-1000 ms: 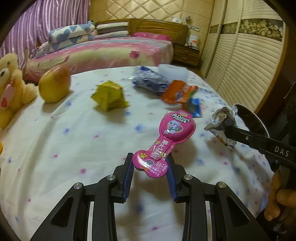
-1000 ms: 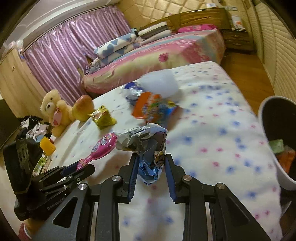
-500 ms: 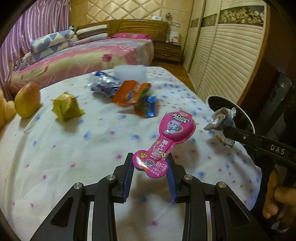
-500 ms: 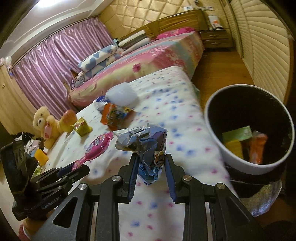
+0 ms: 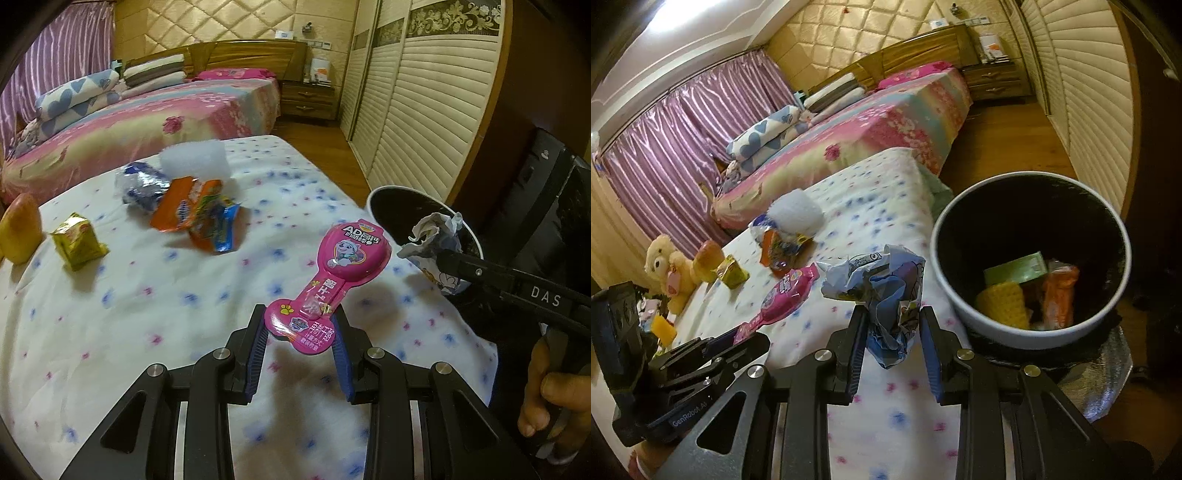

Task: Collect trash
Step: 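Carry the lollipop package and crumpled wrapper over the bin with both tools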

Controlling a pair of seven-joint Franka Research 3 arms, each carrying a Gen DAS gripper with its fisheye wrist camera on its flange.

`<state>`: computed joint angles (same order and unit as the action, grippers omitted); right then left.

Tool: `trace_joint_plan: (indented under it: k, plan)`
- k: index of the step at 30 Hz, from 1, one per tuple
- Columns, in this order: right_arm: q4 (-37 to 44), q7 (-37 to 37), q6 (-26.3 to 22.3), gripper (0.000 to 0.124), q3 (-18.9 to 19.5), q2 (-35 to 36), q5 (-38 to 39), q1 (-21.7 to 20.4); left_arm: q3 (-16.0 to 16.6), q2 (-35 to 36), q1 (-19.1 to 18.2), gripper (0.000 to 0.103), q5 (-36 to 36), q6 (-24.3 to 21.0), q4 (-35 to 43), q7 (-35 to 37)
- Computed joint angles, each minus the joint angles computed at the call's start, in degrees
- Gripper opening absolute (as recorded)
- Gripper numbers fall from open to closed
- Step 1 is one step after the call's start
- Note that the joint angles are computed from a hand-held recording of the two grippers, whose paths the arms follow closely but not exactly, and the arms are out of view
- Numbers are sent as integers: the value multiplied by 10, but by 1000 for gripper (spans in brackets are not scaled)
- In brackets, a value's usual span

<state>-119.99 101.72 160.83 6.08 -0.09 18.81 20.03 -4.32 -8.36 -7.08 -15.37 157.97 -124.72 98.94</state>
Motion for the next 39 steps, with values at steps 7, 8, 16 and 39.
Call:
trace_joint_plan:
  k: [7,8,16,39]
  plan:
    - [-16,11,7,29,-7,-12,-7,-11,-13,28,-3,32,2,-4,29,-9]
    - [-17,11,7,29,-8,-12,-7,-13,-17,34,-3,32,7,-5,35,-12]
    - [-28,21,10,29,-14,-17,-11,-27,-38,70,-1,32,29,-7,74,-26]
    - [1,42,-7,31,-33,19,-32,-59,-76,182,3,32,124,-34,201,-90]
